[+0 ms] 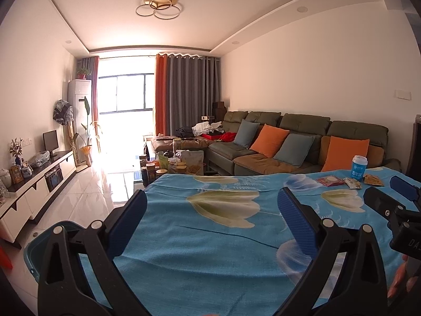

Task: Collect trash

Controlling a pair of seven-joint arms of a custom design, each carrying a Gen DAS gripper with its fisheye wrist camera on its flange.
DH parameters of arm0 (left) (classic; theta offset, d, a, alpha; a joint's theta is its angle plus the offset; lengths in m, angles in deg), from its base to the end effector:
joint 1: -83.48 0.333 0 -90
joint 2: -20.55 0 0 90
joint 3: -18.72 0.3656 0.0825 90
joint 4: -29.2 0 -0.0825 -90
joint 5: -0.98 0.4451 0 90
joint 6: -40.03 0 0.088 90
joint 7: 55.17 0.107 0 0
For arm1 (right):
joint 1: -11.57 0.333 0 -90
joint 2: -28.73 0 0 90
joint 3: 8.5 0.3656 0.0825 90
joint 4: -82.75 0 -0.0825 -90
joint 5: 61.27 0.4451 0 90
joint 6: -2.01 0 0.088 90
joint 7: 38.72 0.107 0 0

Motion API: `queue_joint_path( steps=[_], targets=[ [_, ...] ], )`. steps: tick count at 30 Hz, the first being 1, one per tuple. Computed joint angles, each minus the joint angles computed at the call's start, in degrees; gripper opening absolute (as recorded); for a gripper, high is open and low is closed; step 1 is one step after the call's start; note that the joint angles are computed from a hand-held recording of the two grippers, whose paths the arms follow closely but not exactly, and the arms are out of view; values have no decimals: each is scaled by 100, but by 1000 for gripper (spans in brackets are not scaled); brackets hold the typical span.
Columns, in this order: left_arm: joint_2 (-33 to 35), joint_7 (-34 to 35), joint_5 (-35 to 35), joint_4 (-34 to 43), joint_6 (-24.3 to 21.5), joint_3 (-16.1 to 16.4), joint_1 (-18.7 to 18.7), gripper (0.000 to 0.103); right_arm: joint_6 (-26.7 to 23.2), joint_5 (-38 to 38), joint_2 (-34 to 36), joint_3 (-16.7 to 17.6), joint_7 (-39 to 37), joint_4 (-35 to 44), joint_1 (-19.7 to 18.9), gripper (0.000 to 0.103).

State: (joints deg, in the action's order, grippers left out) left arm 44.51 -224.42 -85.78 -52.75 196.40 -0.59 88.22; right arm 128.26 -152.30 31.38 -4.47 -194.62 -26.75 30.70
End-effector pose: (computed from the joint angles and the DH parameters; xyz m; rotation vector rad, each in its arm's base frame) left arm 0.7936 -0.1120 0.5661 -0.8859 1.8830 -1.5334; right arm 0.6272 0.2302 0.5529 -0.8955 1.8303 -1.3999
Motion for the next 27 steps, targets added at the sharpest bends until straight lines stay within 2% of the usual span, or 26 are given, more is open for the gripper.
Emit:
queue_joint_path(
  steps=[27],
  targets=[
    [-49, 148, -239, -15, 23, 54, -15, 97, -40, -80, -3, 4, 69, 7, 4, 96]
  ],
)
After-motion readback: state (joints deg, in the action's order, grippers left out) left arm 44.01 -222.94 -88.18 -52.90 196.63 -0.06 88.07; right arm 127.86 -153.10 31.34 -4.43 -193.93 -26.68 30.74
